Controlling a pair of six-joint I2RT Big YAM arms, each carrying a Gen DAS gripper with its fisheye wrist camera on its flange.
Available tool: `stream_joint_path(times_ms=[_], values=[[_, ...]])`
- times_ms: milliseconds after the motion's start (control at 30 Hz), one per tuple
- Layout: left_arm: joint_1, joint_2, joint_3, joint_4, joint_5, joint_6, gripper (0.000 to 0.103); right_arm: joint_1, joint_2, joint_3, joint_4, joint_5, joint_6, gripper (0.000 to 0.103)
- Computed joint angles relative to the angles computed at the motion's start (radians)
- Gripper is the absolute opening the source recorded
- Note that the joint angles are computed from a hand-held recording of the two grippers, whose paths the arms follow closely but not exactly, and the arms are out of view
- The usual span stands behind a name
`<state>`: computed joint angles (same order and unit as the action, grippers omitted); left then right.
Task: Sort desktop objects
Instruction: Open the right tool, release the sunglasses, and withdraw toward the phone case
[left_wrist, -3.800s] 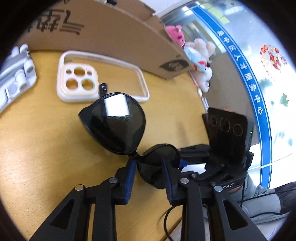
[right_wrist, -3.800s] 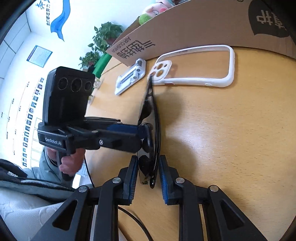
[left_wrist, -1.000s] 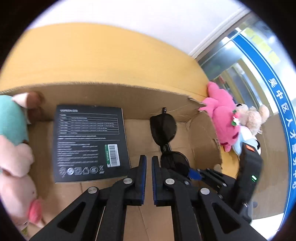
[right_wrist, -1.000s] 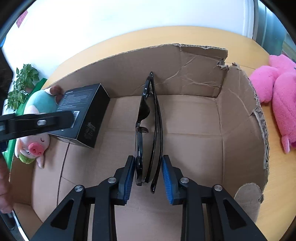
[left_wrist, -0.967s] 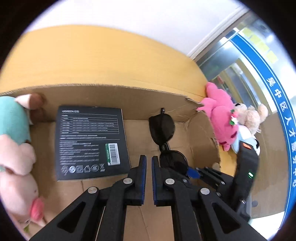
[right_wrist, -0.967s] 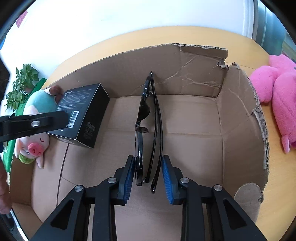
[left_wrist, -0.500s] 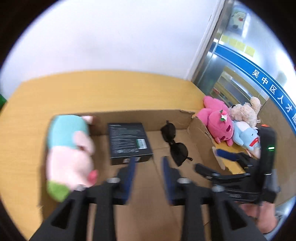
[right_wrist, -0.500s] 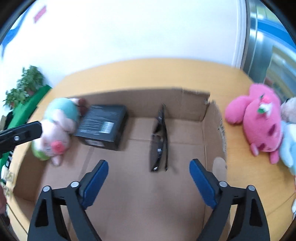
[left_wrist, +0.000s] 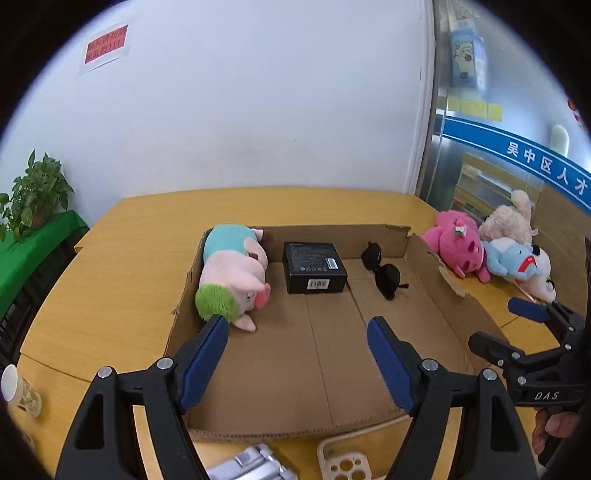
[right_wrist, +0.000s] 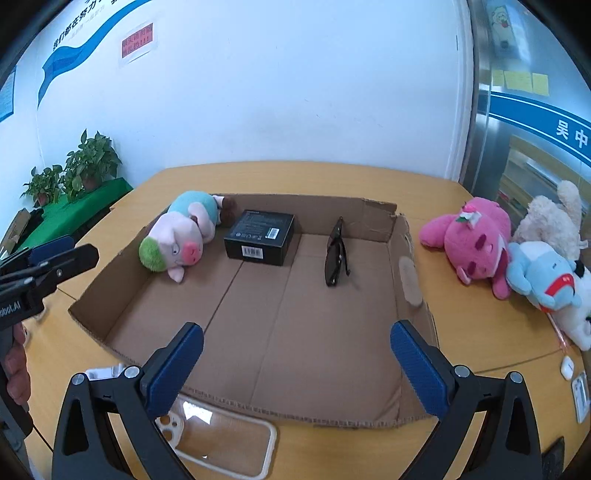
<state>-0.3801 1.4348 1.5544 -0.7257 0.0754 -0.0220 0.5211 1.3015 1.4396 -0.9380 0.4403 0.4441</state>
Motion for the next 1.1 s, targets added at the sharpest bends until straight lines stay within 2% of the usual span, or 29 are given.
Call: stream_joint_path(times_ms=[200,533,733,933,1100], values=[[-0.022,-0.045,-0.061,0.024,0.002,0.004,0.078,0.023,-0.037,-0.032,0.003,0.028,0.02,0.103],[-0.026,-0.059,-0.096,0.032,0.025,-0.006,0.078,0.029,-0.053,-0.06,0.003,0.013,0.018,0.103],[-0.018,-0.061,-0.142,-0.044,0.076,0.022,0.078,0.028,-0.082,-0.144,0.025,-0.101,0.009,0.103],[0.002,-0.04,-0.186,-0.126,0.168,0.021,0.078,0.011,-0.083,-0.253,0.016,-0.246,0.077,0.102],[0.003,0.009,-0.165,-0.191,0.247,0.023,0.072,0.012,-0.063,-0.289,0.062,-0.331,0.051,0.102]])
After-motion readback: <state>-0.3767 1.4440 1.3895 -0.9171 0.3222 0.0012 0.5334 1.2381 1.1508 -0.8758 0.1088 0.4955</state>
